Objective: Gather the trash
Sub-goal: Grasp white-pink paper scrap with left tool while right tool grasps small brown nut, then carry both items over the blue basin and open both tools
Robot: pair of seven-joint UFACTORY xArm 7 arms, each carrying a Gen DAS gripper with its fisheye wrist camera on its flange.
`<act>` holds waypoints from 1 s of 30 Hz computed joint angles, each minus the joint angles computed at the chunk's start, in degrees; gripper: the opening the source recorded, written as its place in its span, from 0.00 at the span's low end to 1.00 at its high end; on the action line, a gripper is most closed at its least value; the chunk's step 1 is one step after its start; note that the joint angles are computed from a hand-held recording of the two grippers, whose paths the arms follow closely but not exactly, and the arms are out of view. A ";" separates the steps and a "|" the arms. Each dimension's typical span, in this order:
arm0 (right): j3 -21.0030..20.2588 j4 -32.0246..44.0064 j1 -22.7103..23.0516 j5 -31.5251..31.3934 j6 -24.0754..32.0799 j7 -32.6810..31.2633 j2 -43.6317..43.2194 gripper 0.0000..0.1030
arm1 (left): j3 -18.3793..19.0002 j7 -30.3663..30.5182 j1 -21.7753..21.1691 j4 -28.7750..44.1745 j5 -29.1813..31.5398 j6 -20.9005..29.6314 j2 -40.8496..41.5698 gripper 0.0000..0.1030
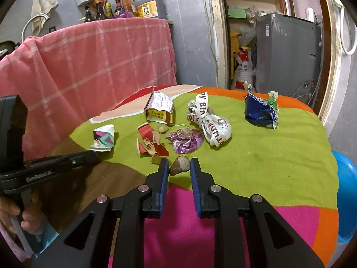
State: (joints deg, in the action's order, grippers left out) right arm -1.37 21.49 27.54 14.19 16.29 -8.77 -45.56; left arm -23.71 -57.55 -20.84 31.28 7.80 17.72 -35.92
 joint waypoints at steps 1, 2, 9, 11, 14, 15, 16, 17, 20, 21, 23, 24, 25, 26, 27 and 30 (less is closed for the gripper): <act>-0.09 0.03 0.01 0.05 0.04 0.05 0.07 0.17 | 0.22 -0.04 -0.17 -0.07 -0.19 0.15 -0.27 0.13; -0.11 0.01 0.03 0.10 0.11 0.12 0.01 0.17 | 0.16 -0.29 -0.02 -0.22 -0.19 0.00 -0.61 0.19; -0.68 0.38 0.55 0.63 0.21 -0.23 0.61 0.17 | -1.96 -0.24 3.21 2.17 2.91 2.03 0.58 0.39; -0.81 0.62 0.73 0.77 0.08 -0.46 1.00 0.17 | -2.15 -0.06 4.06 3.15 4.02 1.89 2.29 0.39; -1.26 0.97 1.06 1.15 -0.27 -0.90 1.67 0.17 | -1.82 0.25 4.86 4.15 5.32 0.84 4.51 0.39; -1.45 1.06 1.21 1.33 -0.38 -1.09 1.84 0.17 | -1.62 0.43 5.02 4.43 5.67 0.81 5.04 0.39; -1.60 1.14 1.31 1.48 -0.56 -1.26 2.00 0.17 | -1.56 0.41 5.23 4.71 5.97 0.78 5.57 0.39; -1.65 1.20 1.41 1.64 -0.73 -1.36 2.20 0.17 | -1.36 0.43 5.19 4.80 6.10 0.57 5.98 0.38; -2.04 1.18 1.80 2.12 -1.02 -1.86 2.42 0.17 | -2.55 -0.53 6.08 5.28 7.71 1.63 6.26 0.29; -2.08 1.14 1.85 2.23 -1.02 -1.96 2.39 0.17 | -2.60 -0.73 6.01 5.26 8.01 1.97 6.22 0.22; -1.91 1.20 1.76 2.33 -1.18 -1.99 2.48 0.17 | -2.33 -0.99 5.67 5.36 8.23 2.01 6.70 0.13; -1.92 1.20 1.79 2.39 -1.31 -2.04 2.52 0.17 | -2.32 -1.25 5.66 5.35 8.45 1.94 6.75 0.12; -1.89 1.06 1.81 2.45 -1.53 -2.08 2.38 0.17 | -2.29 -1.40 5.64 5.32 8.70 1.82 6.72 0.10; -1.86 0.99 1.82 2.47 -1.70 -2.09 2.30 0.17 | -2.18 -1.42 5.55 5.28 8.90 1.56 6.78 0.09; -1.79 0.80 1.80 2.48 -1.92 -2.05 2.07 0.17 | -2.28 -1.57 5.50 5.27 9.11 1.32 6.73 0.07; -1.77 0.03 1.84 2.42 -2.39 -1.94 0.72 0.17 | -3.40 -2.45 5.90 5.54 10.19 1.21 6.22 0.02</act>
